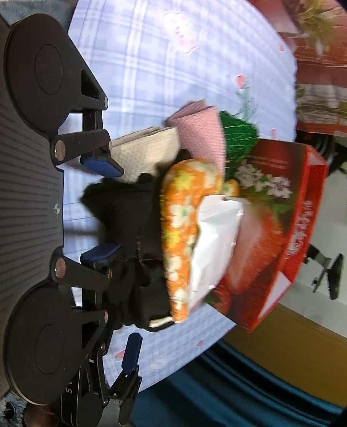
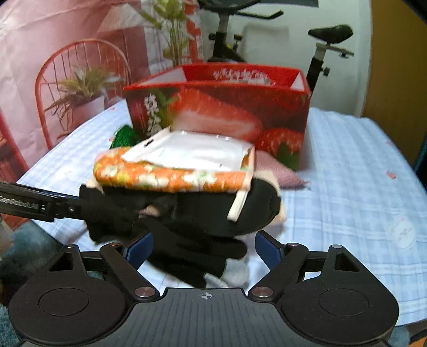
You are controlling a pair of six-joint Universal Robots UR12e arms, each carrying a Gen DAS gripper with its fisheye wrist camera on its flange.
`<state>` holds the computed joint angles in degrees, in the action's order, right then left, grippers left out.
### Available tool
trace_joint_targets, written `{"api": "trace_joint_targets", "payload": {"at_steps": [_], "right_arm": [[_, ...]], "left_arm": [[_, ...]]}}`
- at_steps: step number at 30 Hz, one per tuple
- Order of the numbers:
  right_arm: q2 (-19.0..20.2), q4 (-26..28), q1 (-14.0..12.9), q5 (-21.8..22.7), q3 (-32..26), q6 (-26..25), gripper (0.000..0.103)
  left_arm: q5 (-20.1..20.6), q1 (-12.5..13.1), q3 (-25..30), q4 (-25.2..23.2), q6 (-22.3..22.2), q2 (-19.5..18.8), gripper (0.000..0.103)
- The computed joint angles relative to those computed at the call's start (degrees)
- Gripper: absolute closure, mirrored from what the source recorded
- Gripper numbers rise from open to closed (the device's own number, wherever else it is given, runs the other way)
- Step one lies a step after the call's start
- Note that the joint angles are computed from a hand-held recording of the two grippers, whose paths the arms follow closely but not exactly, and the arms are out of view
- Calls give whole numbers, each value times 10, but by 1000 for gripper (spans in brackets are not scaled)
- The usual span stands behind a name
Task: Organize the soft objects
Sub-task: 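Move the left tool back to the pile and close on the black glove, then carry the black glove with the left tool into the red box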
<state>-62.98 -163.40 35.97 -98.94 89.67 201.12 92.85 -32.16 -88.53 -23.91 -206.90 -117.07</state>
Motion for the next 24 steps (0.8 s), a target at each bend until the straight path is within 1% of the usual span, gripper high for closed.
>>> {"api": "trace_joint_targets", "payload": {"at_steps": [4,5,7,9,11,13,14,15,16,17,20,22,24], "right_arm": [[4,17,-3,19,-4,-9,34],[5,20,-4,25,-5,-11,38],[7,27,-5,30,-7,-10,41],[8,35,-6,30,-7,0,48],[9,36,-8,31,-7,5,51],[10,34,-7,30,-7,3,59],[10,33,-7,32,-6,2,67],[10,32,-8,36,-6,1,79],[9,31,-8,40,-5,0,86],[9,30,-9,44,-4,-1,97],[6,8,-10,56,2,-3,97],[3,-24,-13,66,11,-3,98],[1,-46,-13,66,15,-7,98]], "left_arm": [[-26,7,0,-6,-11,-4,51],[-30,7,1,-7,-9,-6,53],[-35,7,4,-13,0,-9,56],[-33,6,7,-12,10,-13,57],[-30,4,8,-13,20,-13,57],[-26,3,11,-13,24,-15,67],[-20,3,12,-19,20,-16,86],[-17,3,11,-23,12,-13,90],[-20,4,7,-17,5,-12,91],[-18,5,3,-9,0,-10,95],[3,0,-5,19,7,-4,97],[33,-7,-7,37,23,0,97],[65,-15,-9,62,43,3,97]]}}
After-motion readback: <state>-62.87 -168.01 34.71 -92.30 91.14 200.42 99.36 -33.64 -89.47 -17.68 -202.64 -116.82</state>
